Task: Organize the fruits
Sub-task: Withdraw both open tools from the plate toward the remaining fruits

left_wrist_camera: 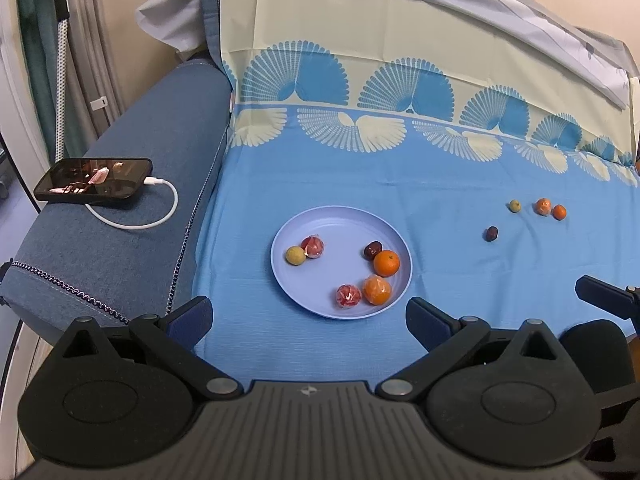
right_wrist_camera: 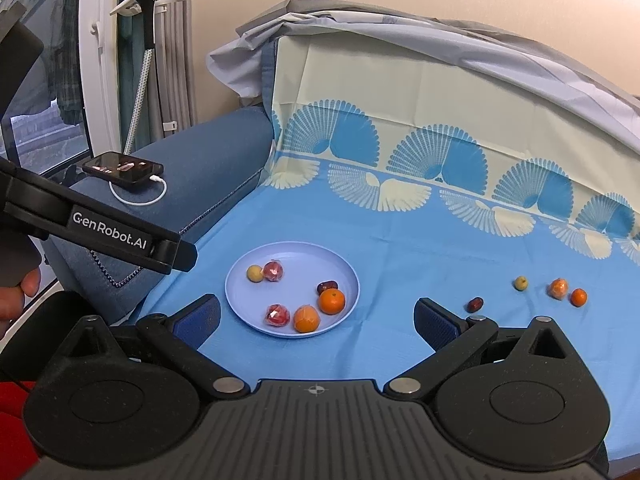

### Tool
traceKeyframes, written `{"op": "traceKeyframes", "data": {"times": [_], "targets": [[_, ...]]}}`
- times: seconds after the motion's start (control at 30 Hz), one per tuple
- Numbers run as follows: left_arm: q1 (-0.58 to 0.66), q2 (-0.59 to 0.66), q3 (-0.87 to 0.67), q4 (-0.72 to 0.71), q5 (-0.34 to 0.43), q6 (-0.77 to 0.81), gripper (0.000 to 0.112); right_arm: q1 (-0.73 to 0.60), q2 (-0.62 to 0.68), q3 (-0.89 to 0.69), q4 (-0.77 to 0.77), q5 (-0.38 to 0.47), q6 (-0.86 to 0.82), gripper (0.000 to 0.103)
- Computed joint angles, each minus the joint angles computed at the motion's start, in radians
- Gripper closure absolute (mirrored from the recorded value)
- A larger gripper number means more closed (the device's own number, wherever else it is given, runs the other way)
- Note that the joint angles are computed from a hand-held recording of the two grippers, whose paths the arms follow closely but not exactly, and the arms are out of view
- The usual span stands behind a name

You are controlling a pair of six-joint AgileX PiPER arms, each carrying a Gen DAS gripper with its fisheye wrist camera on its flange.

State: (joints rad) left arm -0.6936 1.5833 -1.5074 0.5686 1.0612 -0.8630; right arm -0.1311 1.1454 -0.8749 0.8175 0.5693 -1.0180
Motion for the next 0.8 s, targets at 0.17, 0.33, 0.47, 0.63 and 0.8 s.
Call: {"op": "traceKeyframes", "data": {"times": [0.17, 0.33, 0.47, 0.63, 0.8], "targets": [[0.013, 0.012, -0.008, -0.024, 0.000, 0.010, 0.010, -0.008, 0.019, -0.012, 0.011, 0.011, -0.008, 0.001], [0.012, 0.026, -0.013, -0.023, 0.003, 0.007, 0.010, -0.025, 0.041, -0.019, 0.023, 0.028, -0.016, 0.001], [0.019, 0.054, -0.036, -0.040, 0.015, 0.030, 0.010, -0.028, 0.062, -0.025, 0.022, 0.026, 0.001, 0.001], [0.024, 0.068, -0.058, -0.043, 0.014, 0.033, 0.010, -0.048, 0.068, -0.013, 0.055, 0.008, -0.001, 0.001], [0.024, 0.115, -0.117, -0.060, 0.040, 0.064, 0.010, -0.070, 0.096, -0.012, 0.085, -0.010, 0.009, 0.001]]}}
